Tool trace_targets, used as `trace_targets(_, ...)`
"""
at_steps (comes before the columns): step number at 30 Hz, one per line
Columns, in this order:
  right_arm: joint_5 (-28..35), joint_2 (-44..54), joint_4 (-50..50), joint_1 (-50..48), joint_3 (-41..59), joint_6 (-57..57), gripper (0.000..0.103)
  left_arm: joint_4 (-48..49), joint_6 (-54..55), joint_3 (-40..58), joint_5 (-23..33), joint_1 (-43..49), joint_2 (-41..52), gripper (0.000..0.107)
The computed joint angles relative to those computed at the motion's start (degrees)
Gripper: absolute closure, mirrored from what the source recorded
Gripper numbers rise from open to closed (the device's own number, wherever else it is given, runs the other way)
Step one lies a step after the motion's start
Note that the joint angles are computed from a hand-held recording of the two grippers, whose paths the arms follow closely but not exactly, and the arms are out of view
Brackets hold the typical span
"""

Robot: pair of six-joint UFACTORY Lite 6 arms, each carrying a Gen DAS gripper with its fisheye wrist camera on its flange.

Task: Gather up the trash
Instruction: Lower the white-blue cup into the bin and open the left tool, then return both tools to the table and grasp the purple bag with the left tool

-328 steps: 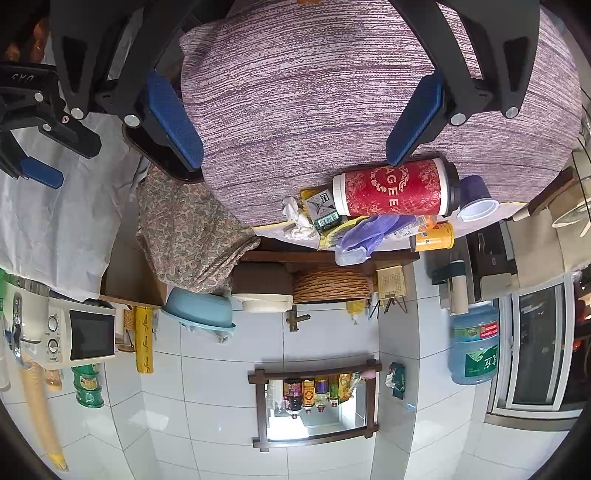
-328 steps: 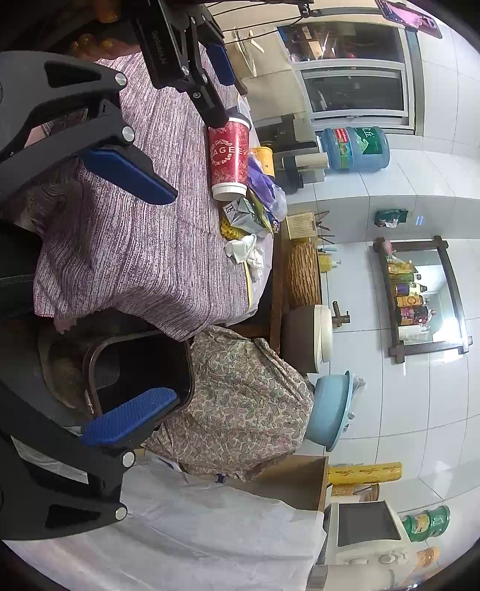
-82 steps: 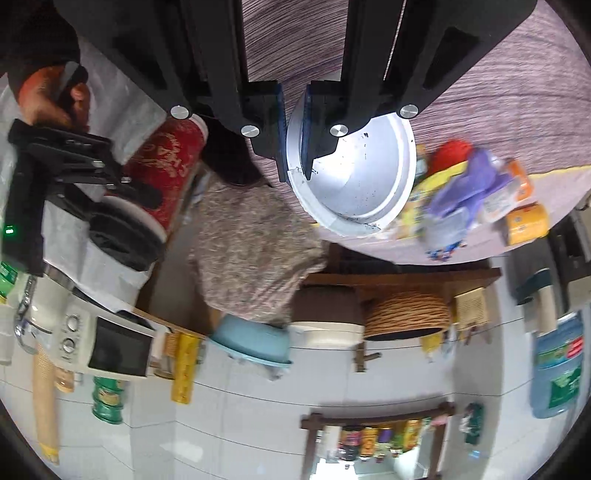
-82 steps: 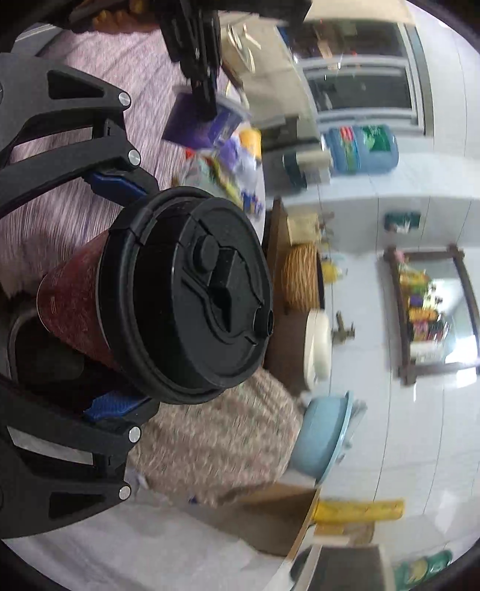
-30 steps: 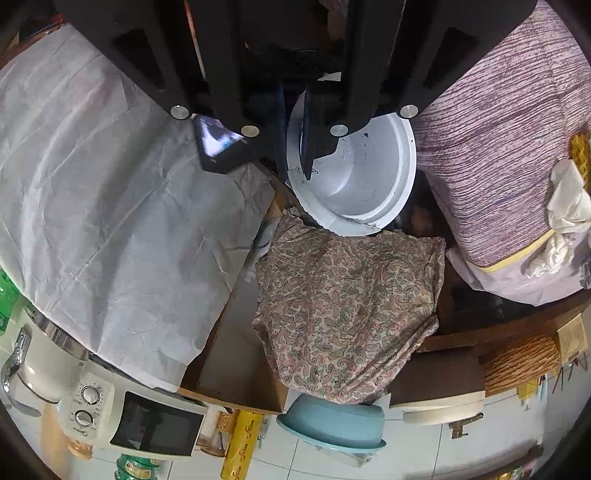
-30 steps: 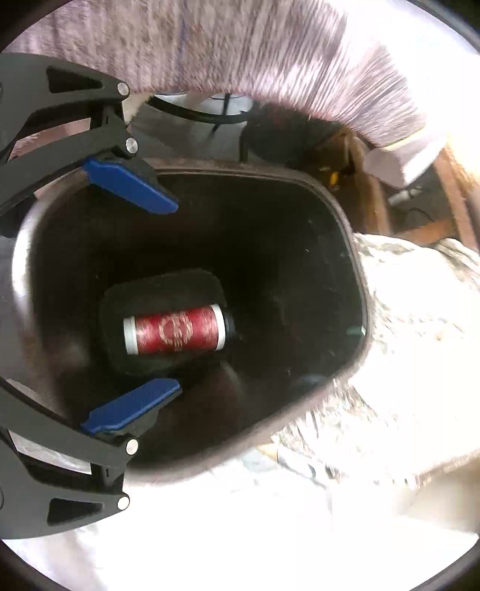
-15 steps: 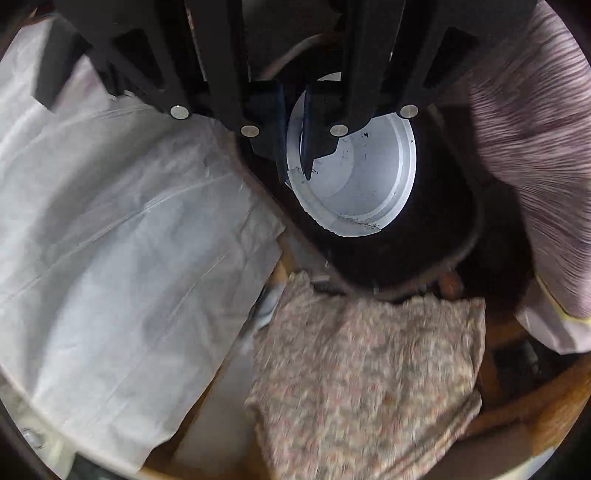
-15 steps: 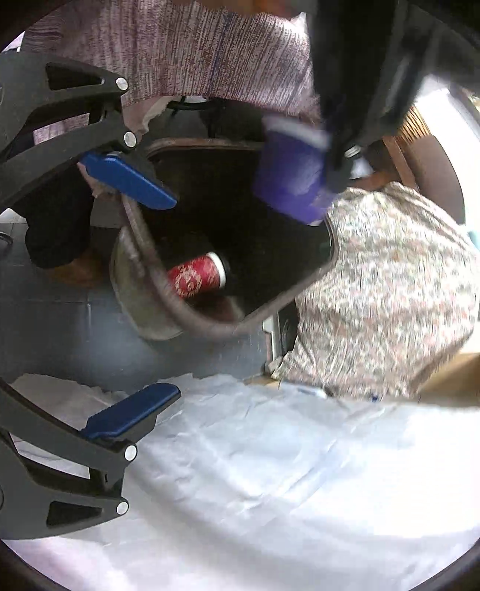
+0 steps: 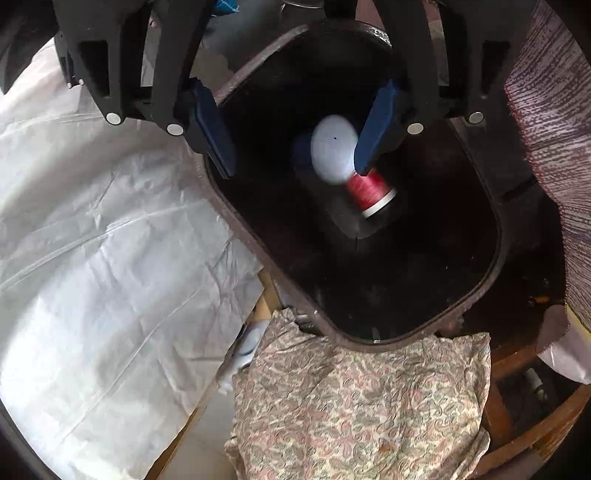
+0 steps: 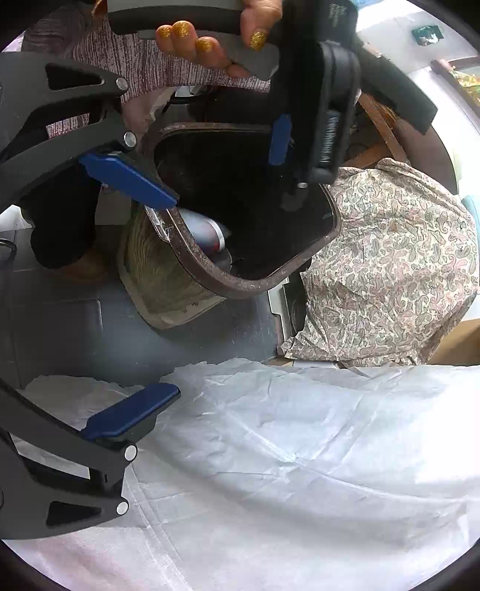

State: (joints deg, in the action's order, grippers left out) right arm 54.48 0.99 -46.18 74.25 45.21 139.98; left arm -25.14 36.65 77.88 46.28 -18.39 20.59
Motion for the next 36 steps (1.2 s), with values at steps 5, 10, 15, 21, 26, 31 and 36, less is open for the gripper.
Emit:
trace_targets(5, 1.17, -0.55, 0.48, 0.59, 0.34, -0.48, 0.009, -1.94, 1.36, -0.27, 1.66, 0.22, -4.13, 0.035)
trace_targets(10, 4.23, -0.53, 1.15, 1.34, 2.63, -2.15, 0.009, -5.05, 4.99, -2.56, 3.81, 3.21, -12.33, 0.03)
trace_targets(15, 5.69, 0.7, 0.36, 0.72, 6.82, -5.3, 0.009, -7.88, 11.49, -5.63, 6.79, 9.43, -22.97, 0.02)
trace_targets(21, 6.48, 7.54, -3.04, -1.4, 19.46, -13.6, 0.009, -13.17, 23.25, -3.76, 16.24, 24.08, -29.84, 0.013)
trace_targets(26, 5.99, 15.07, -4.93, -3.46, 33.79, -23.74, 0.009, -18.37, 29.69, 3.84, 24.98, 39.37, -26.58, 0.013)
trace_targets(31, 6.52, 23.9, -5.17, -4.24, 49.86, -33.38, 0.009, -22.76, 32.95, 15.28, 32.73, 53.36, -18.02, 0.013)
trace_targets(36, 7.25, 33.91, -4.16, -4.92, 68.32, -44.0, 0.008, -24.82, 35.84, 23.93, 32.31, 62.15, -10.23, 0.013)
